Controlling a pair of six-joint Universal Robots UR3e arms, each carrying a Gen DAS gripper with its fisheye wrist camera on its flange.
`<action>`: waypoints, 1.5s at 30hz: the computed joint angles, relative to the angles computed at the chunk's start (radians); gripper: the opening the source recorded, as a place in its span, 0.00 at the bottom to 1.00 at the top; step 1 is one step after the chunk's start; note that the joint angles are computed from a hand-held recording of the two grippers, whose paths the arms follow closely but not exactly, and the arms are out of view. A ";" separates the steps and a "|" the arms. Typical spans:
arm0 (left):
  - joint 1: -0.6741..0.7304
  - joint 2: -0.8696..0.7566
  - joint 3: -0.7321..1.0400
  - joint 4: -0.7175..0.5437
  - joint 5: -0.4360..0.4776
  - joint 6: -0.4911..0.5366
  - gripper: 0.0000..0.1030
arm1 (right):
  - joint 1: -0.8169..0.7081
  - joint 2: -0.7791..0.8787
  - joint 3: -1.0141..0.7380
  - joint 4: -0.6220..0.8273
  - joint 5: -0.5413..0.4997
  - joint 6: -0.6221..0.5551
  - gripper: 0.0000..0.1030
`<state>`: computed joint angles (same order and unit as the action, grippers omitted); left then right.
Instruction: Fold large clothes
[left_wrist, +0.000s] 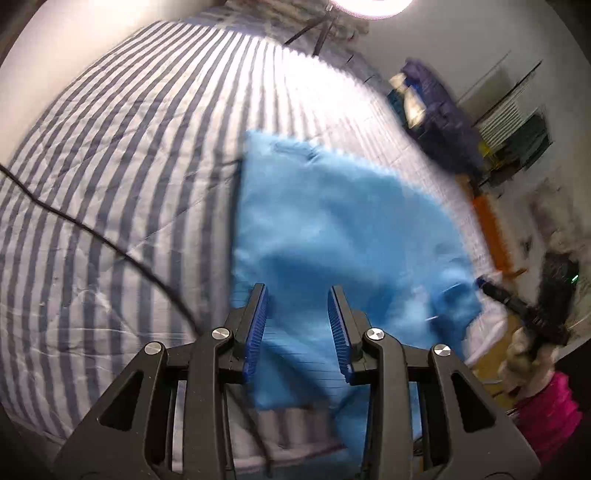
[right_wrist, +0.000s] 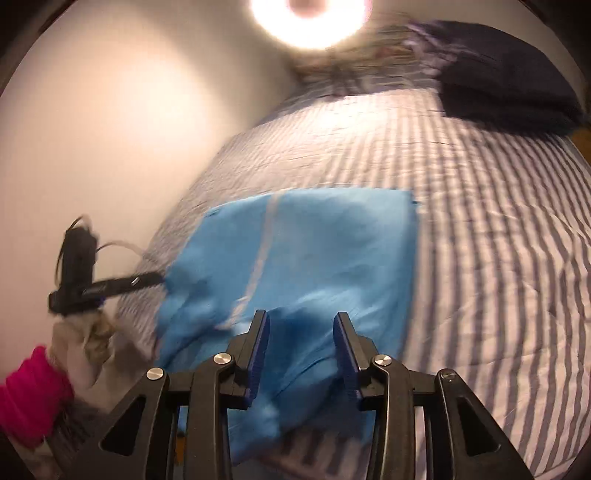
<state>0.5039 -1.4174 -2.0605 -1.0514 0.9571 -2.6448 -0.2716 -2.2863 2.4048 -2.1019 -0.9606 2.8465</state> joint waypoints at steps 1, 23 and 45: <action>-0.020 -0.021 -0.010 0.036 0.040 -0.012 0.32 | 0.037 0.045 0.008 -0.045 -0.051 0.008 0.36; -0.320 -0.339 0.472 0.108 0.065 -0.193 0.32 | 0.350 0.707 -0.471 -0.439 -0.183 0.163 0.27; -0.166 -0.316 0.239 0.156 0.127 -0.027 0.32 | -0.257 0.802 -0.394 -0.008 0.343 -0.118 0.48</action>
